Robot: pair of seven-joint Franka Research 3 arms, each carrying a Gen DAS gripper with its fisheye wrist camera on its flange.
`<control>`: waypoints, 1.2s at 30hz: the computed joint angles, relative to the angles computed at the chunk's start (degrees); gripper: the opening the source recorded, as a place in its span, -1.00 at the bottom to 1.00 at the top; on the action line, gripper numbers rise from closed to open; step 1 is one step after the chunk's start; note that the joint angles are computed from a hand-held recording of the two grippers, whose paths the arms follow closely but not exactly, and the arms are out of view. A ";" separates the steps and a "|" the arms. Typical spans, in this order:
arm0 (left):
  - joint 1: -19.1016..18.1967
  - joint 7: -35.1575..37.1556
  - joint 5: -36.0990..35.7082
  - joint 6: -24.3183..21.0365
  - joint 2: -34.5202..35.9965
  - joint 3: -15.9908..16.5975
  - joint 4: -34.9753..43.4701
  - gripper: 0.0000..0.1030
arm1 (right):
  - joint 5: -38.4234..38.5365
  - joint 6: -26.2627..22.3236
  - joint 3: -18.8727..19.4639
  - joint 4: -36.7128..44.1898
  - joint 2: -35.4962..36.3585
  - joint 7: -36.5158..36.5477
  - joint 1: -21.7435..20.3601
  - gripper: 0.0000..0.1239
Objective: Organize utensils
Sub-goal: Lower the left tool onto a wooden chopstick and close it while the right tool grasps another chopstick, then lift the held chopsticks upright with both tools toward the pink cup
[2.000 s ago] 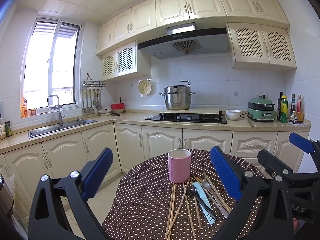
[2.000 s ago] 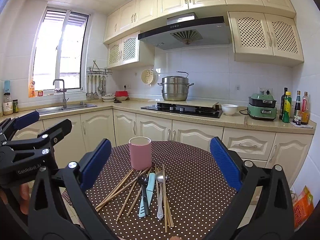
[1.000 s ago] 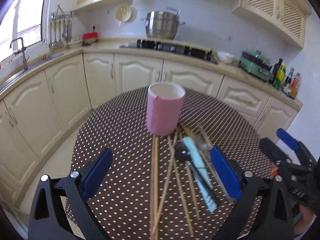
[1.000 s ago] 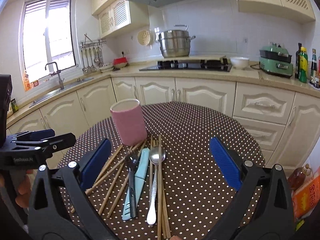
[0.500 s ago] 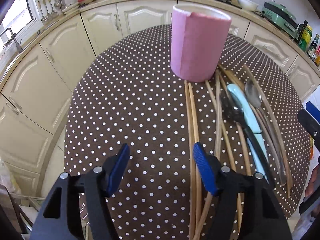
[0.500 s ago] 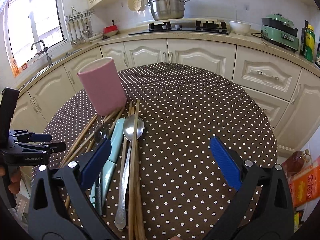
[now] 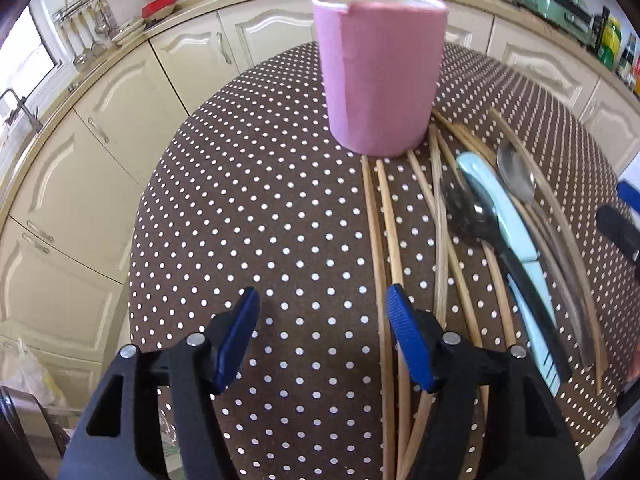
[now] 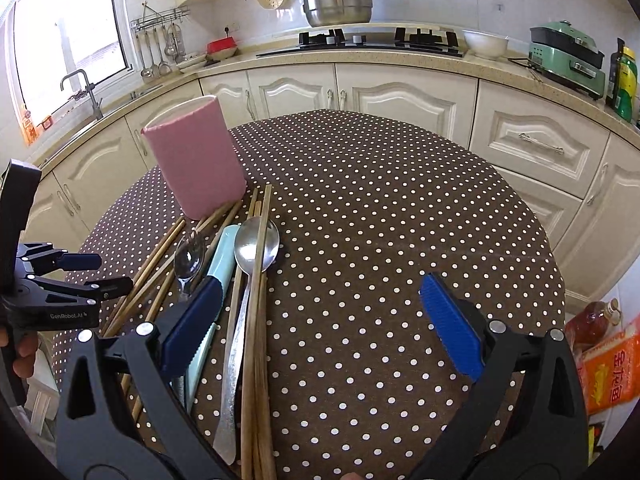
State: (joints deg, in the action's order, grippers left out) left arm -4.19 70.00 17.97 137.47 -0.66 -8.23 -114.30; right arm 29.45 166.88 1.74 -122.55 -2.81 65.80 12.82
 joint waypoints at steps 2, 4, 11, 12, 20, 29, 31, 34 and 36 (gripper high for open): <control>-0.38 -0.64 2.40 -0.86 0.75 -0.38 0.74 0.26 | -1.49 0.58 0.07 -0.20 0.08 0.98 -0.20 0.56; -0.47 -0.89 2.22 -1.43 1.19 -0.36 1.54 0.26 | -2.72 0.57 0.10 0.09 0.46 1.58 -0.30 0.56; 0.03 2.73 -7.62 0.70 2.69 -0.17 3.32 -0.60 | -9.73 -2.08 0.05 1.97 1.71 3.73 -1.06 0.56; 0.03 2.21 -7.65 1.10 2.59 -0.14 3.12 -0.77 | -10.40 -3.43 -0.01 2.73 2.03 3.82 -1.17 0.56; 1.06 0.40 -13.17 6.08 -1.44 0.77 -2.32 -0.89 | -5.36 -22.25 -0.17 14.53 7.35 -2.95 -2.19 0.36; 1.70 -2.10 -14.56 15.97 -10.13 2.31 -11.42 -0.90 | -4.58 -35.36 0.24 23.68 12.55 -2.69 -3.34 -0.60; 1.69 -3.27 -13.82 17.48 -11.20 2.26 -12.03 -0.90 | -5.91 -35.22 0.22 24.10 12.58 -2.37 -3.02 -0.79; 1.04 -2.97 -14.21 21.08 -13.72 3.05 -14.00 -0.90 | -3.55 -37.46 0.32 25.19 12.69 -3.52 -3.76 -0.90; 0.20 -2.04 -15.03 23.43 -14.78 3.72 -14.77 -0.90 | -3.56 -37.75 0.18 25.11 12.37 -3.78 -3.87 -0.90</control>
